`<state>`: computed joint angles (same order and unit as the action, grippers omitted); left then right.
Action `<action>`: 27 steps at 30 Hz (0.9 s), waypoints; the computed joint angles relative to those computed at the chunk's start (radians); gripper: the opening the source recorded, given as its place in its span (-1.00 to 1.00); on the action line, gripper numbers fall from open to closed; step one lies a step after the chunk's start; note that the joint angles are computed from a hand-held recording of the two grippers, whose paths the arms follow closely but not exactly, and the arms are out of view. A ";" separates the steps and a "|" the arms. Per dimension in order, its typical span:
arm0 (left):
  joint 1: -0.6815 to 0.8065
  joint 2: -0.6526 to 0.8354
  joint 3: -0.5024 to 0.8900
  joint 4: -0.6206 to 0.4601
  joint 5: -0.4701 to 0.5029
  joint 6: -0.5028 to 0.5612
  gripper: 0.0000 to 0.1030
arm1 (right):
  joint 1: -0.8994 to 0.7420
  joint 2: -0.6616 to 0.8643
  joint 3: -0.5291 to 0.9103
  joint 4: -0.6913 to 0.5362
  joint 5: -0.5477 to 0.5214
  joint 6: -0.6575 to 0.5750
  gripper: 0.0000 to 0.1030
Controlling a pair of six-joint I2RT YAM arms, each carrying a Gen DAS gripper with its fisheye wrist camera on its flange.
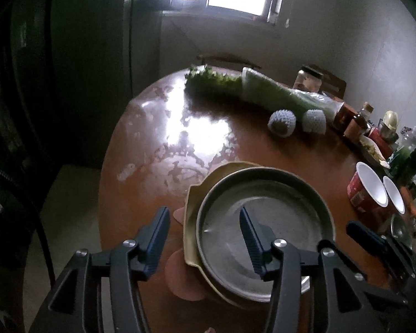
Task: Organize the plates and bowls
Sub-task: 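Open the left gripper to release the silver plate on the stack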
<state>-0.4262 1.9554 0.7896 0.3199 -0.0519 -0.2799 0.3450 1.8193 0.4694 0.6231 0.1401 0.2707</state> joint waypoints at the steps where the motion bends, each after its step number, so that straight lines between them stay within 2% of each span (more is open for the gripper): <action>1: 0.006 0.020 0.017 -0.009 0.011 -0.003 0.01 | -0.002 0.001 -0.001 0.002 -0.002 -0.001 0.08; 6: 0.012 0.093 0.071 -0.033 0.049 -0.007 0.03 | -0.021 0.005 -0.004 0.009 -0.019 -0.004 0.08; 27: -0.131 0.176 0.206 -0.109 0.012 -0.032 0.03 | -0.128 0.038 -0.052 0.058 -0.073 -0.007 0.08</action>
<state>-0.5575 2.1316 0.9959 0.2107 -0.0400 -0.3117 0.2173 1.8576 0.4171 0.6811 0.0676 0.2641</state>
